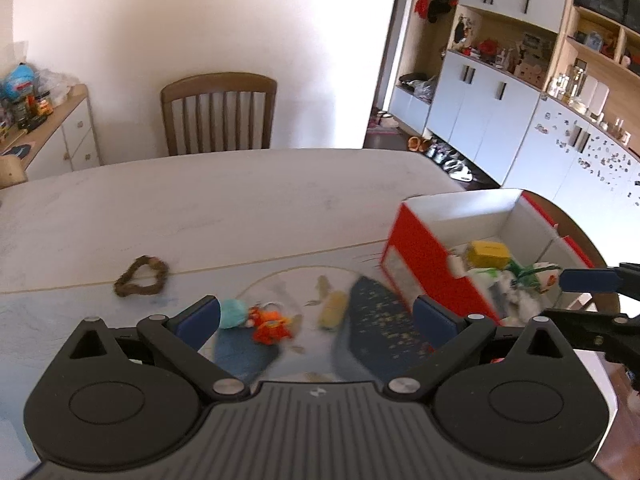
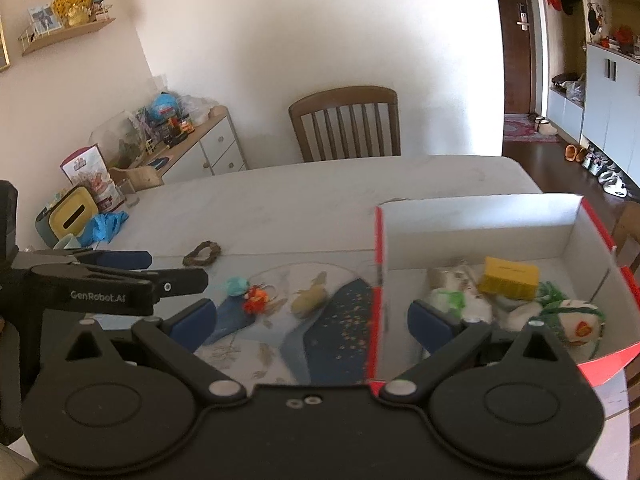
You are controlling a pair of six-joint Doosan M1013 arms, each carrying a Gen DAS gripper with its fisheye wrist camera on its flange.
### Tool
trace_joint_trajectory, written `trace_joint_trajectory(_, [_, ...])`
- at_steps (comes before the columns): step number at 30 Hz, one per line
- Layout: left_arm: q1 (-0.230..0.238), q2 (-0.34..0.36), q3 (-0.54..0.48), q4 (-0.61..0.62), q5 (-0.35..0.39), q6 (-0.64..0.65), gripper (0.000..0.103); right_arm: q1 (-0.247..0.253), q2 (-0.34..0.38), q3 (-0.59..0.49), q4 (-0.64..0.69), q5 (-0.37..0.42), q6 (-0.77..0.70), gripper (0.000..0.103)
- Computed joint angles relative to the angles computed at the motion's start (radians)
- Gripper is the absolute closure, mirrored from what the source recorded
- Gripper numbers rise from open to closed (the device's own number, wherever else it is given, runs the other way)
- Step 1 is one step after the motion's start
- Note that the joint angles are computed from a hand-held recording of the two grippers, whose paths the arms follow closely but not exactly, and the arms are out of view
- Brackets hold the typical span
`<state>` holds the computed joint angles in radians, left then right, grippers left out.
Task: Organize objects
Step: 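Withdraw both tools from the shoebox back over the table, then move the left tool to the brown hair tie while the right tool approaches the yellow corn toy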
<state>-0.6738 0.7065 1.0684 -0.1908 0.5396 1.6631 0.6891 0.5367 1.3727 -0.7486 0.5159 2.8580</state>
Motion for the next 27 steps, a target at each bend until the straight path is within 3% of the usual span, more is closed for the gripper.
trace_joint_trajectory(9, [0.056,0.019,-0.006,-0.007,0.008,0.004,0.000,0.018,0.071,-0.103,0.092,0.060,-0.107,0.002])
trace_joint_trajectory(15, [0.082,0.045,-0.028,0.010,0.000,0.022,0.000,0.021,0.134,-0.196,0.138,0.143,-0.144,0.004])
trace_joint_trajectory(20, [0.103,0.088,-0.076,-0.017,0.023,0.047,0.000,0.020,0.188,-0.271,0.140,0.206,-0.125,0.006])
trace_joint_trajectory(27, [0.116,0.166,-0.178,0.088,0.069,-0.021,0.000,0.004,0.265,-0.379,0.205,0.296,-0.142,0.011])
